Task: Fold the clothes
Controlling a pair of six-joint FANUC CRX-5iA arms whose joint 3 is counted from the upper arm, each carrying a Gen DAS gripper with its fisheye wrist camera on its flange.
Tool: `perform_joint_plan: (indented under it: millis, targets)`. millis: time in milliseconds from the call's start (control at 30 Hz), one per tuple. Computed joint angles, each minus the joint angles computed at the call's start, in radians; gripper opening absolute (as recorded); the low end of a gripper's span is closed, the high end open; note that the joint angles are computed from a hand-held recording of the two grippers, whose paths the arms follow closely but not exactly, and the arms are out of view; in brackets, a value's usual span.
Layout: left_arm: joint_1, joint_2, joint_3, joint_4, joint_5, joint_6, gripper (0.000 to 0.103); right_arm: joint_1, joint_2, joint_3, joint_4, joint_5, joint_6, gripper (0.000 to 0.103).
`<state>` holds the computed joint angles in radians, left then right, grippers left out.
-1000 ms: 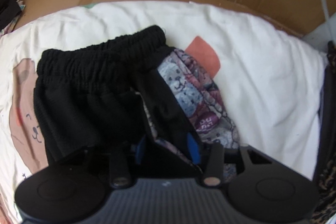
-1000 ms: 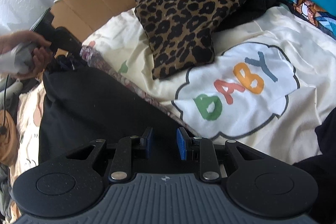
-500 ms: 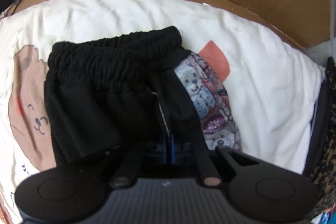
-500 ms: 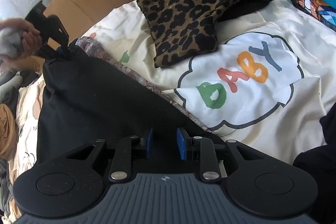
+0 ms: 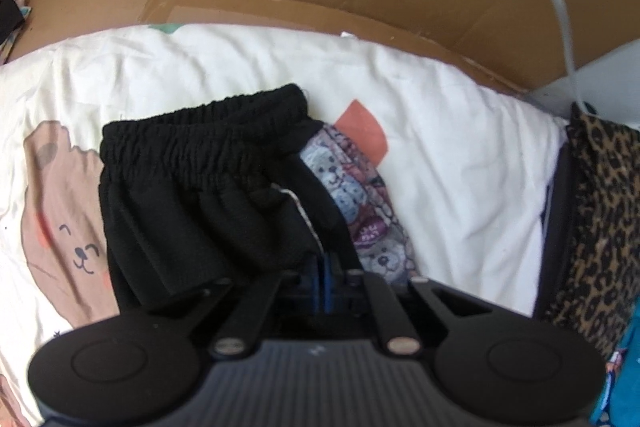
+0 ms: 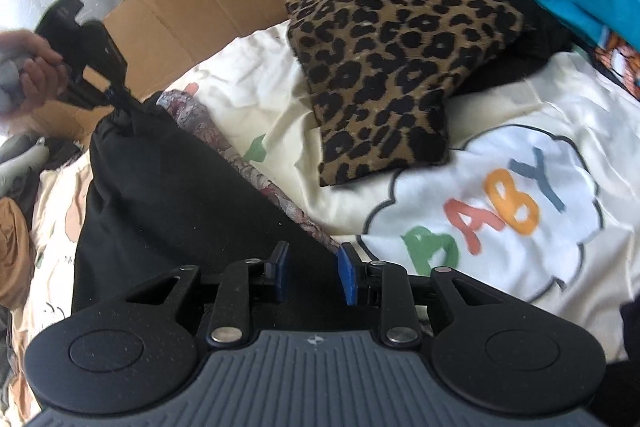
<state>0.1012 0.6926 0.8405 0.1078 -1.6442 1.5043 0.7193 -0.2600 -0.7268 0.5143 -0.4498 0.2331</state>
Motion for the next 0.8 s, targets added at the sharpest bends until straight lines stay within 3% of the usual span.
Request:
perform_joint_plan:
  millis: [167,467,633,700,767,800]
  targets:
    - [0.011,-0.024,-0.015,0.038,0.012,-0.016,0.003,-0.024,0.047,0.027,-0.008,0.066,0.101,0.039]
    - [0.060,-0.122,-0.156,0.104,0.088,-0.071,0.003,-0.051,0.131,0.091,-0.071,0.116,0.254,0.039]
    - [0.077,-0.205,-0.287,0.153,0.226,-0.152,0.002,-0.053,0.131,0.085,-0.087,0.125,0.293,0.039]
    - [0.081,-0.222,-0.316,0.166,0.251,-0.171,0.002,-0.051,0.127,0.074,-0.070,0.129,0.288,0.037]
    - [0.084,-0.232,-0.336,0.178,0.270,-0.181,0.002,-0.051,0.123,0.059,-0.036,0.138,0.263,0.022]
    - [0.087,-0.238,-0.351,0.189,0.286,-0.186,0.002,-0.050,0.118,0.051,-0.016,0.141,0.245,0.019]
